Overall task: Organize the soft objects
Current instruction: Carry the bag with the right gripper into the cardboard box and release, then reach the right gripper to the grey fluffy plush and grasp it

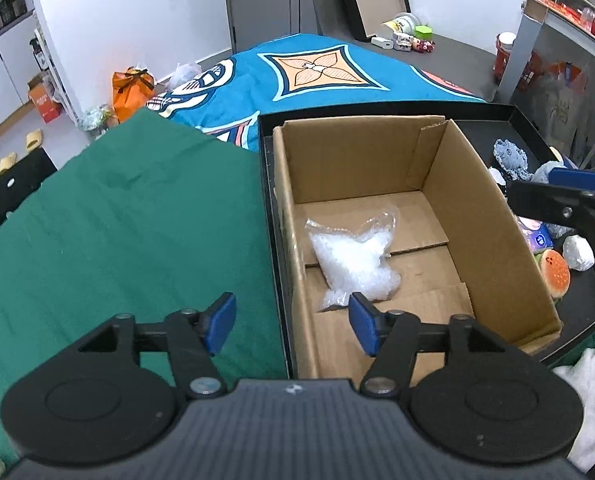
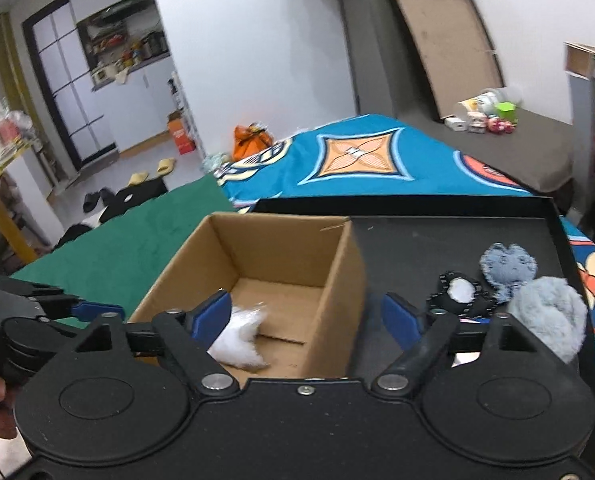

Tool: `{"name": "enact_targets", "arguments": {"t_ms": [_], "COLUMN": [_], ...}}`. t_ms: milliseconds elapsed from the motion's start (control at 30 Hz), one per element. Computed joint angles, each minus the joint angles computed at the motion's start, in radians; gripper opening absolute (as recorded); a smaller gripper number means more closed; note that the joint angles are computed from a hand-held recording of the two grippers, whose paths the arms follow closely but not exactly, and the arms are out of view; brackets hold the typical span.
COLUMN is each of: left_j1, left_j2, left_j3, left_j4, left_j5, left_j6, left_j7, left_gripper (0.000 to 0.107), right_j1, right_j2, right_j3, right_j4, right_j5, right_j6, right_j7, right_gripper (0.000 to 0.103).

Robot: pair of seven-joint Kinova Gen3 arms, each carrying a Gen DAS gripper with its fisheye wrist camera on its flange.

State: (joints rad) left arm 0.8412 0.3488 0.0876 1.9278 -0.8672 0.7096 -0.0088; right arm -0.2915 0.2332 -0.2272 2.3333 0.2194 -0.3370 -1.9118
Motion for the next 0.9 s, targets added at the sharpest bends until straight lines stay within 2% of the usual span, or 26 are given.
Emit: {"name": "enact_targets", "arguments": {"t_ms": [133, 233, 433, 633, 733, 900], "left_j1": [-0.01, -0.017, -0.001, 0.017, 0.015, 0.018], "left_j2": [0.014, 0.032, 0.072, 0.114, 0.145, 0.178], "left_j3": [0.013, 0.02, 0.009, -0.006, -0.008, -0.021], "left_j4": [-0.036, -0.073, -0.144, -0.224, -0.275, -0.328], "left_j5": [0.031, 0.067, 0.118, 0.155, 0.182, 0.22], "left_j6": [0.026, 0.057, 0.118, 0.188, 0.235, 0.272], "left_j7": [-0.061, -0.124, -0.203, -0.231, -0.268, -0.293], "left_gripper": [0.072, 0.078, 0.083, 0.085, 0.088, 0.093], "right_j1": [-0.012, 0.045, 0.092, 0.094, 0.17, 0.182], "right_j2": [0.008, 0.025, 0.041, 0.066, 0.081, 0.095], "right_j3": [0.043, 0.028, 0.045, 0.079, 0.043, 0.063], "right_j4": [0.015, 0.026, 0.057, 0.065, 0.064, 0.067], "right_j5": [-0.069, -0.034, -0.013, -0.049, 0.026, 0.034], "right_j6": [-0.025, -0.062, -0.125, -0.16, -0.17, -0.183], "right_j7": [0.028, -0.018, -0.058, -0.038, -0.117, -0.129], "right_gripper": [0.083, 0.087, 0.098, 0.103, 0.103, 0.103]}}
